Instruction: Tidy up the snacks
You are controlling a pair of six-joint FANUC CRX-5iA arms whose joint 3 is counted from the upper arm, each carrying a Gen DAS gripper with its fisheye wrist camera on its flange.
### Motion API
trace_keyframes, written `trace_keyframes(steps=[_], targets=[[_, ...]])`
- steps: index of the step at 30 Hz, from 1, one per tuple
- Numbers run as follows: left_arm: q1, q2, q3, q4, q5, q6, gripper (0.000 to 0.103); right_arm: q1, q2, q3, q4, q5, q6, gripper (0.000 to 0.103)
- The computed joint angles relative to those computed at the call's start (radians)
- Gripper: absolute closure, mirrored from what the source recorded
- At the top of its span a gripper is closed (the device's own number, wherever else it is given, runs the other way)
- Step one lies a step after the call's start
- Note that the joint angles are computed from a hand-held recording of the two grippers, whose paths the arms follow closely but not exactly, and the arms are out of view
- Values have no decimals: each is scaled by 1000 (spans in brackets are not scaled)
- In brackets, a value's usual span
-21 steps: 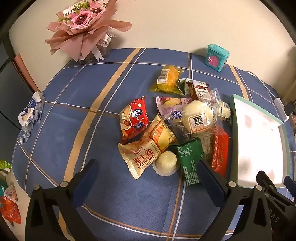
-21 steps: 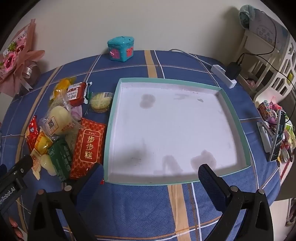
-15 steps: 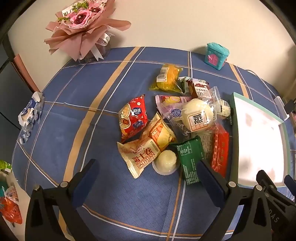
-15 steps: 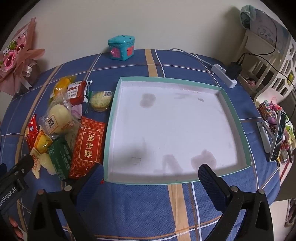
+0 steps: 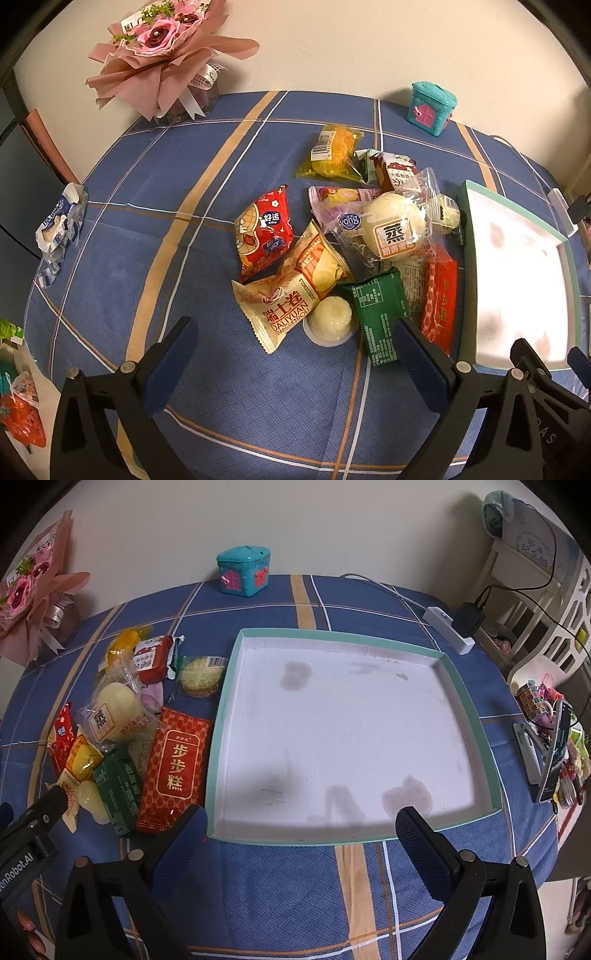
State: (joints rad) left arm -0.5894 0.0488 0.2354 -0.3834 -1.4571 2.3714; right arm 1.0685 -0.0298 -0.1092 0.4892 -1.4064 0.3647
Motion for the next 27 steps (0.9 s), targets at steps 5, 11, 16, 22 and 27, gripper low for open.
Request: trace_keyframes(steps=[5,11,16,22,27], targets=[[-4,0,0,-1,-1,3,0,0,1,1,-1,-1,1,0],[-11,2,-8,-8,3,14,0,0,1,0,-3,-1,3,0],[-11,0,-11,-7,4,14,0,0,1,0,-4,-1,4,0],[-13,-6,-16,-4,4,15,0,-1,4,2,-6,-2,6,0],[-13,-9,-21,-3,4,14,0,1,3,1,-8,-2,8,0]])
